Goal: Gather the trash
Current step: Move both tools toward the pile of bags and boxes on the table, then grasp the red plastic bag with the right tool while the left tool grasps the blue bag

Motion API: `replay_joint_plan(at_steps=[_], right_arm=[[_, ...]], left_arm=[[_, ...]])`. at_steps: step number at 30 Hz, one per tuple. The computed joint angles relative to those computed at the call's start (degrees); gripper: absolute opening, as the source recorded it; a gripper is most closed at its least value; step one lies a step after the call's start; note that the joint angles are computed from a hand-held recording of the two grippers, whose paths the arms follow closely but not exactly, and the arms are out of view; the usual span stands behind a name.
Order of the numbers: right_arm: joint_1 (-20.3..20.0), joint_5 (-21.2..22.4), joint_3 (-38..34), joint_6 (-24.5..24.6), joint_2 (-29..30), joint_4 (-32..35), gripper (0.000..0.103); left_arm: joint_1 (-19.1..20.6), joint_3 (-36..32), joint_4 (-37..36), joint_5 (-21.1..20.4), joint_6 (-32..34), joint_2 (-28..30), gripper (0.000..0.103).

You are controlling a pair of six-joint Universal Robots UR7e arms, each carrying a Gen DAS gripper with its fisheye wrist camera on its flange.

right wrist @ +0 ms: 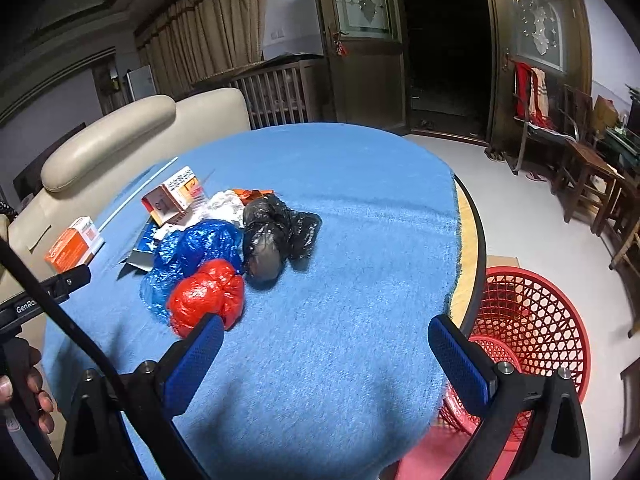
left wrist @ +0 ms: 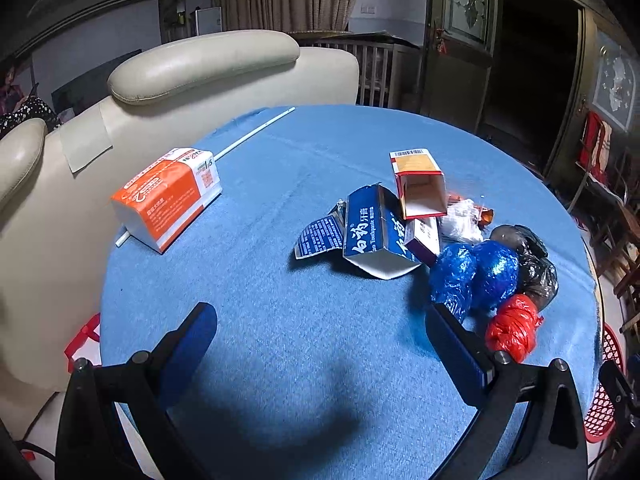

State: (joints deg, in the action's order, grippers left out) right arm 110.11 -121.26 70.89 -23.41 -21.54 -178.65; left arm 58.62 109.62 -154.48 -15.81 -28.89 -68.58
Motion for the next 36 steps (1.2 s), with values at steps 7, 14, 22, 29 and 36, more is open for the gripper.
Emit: replay_joint_plan(at_steps=[7,14,22,29,36], right_arm=[[0.48,-0.01,0.41,-1.35,0.34,-0.97,0.103],[0.36,-0.17,0.43,-1.29,0.51,-1.49,0.103],[0.43,-0.16,0.09,-2.15,1.02,-1.40,0.103],[0.49,-0.29,-0.23,-2.33,1.33,-1.24,0.103],[0.78,0.00,-0.11,-3.48,1.39,-1.83,0.103]], left_arm=[[0.28,0.45,-0.56,-0.14,0.48,-0.11,0.103],[0.64,0.20,-0.59,-0.97,1.62,0.44,0.103],[1.11,-0.04,-0.60,-1.66,1.91,0.54,0.103],[1.20,-0.36,-0.26,-1.70,1.69,0.92,0.103],[1.69,0.49,-1.21,-2.42,1.78,0.42,0.103]])
